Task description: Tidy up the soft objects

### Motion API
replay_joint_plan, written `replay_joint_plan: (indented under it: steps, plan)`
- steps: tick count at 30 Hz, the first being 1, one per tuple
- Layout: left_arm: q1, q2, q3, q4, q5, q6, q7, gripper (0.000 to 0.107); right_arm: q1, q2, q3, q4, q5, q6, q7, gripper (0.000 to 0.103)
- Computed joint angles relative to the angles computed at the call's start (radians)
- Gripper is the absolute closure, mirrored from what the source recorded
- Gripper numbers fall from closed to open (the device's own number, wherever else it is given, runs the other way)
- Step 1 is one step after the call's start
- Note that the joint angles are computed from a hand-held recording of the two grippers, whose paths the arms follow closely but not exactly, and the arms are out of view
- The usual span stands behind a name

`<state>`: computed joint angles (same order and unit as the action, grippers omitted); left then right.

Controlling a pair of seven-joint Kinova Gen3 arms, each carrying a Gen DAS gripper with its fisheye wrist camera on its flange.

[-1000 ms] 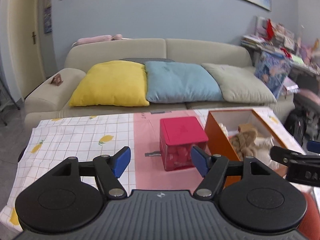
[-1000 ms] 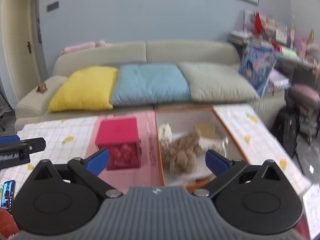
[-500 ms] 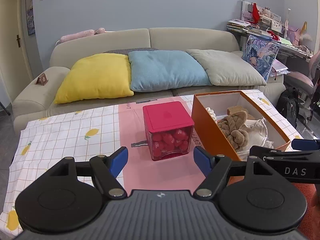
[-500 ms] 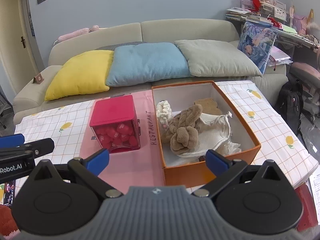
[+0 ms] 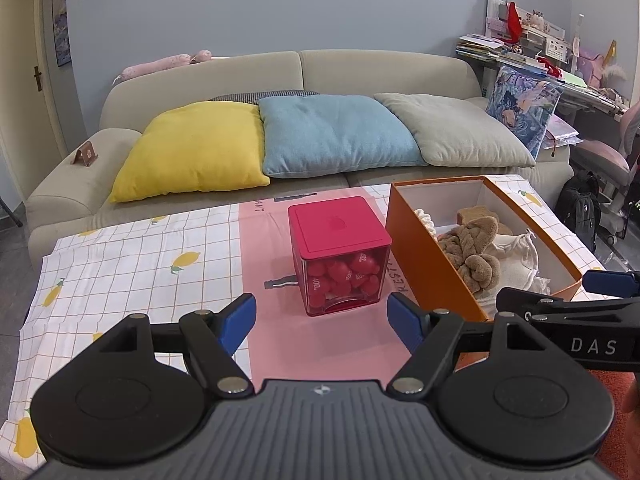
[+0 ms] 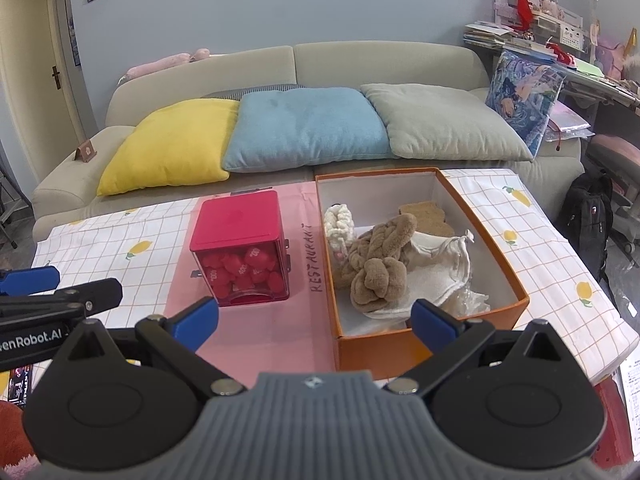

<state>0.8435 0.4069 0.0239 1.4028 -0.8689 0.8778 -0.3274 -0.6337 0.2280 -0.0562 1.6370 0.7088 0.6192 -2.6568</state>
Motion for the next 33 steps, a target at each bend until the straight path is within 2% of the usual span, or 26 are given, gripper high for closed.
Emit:
replay_joint_plan:
  steps: [33]
  plan:
    - [0.010,-0.017,0.008,0.015,-0.038,0.011,0.039,0.020,-0.005,-0.015,-0.010,0.006,0.016,-0.002,-0.008,0.003]
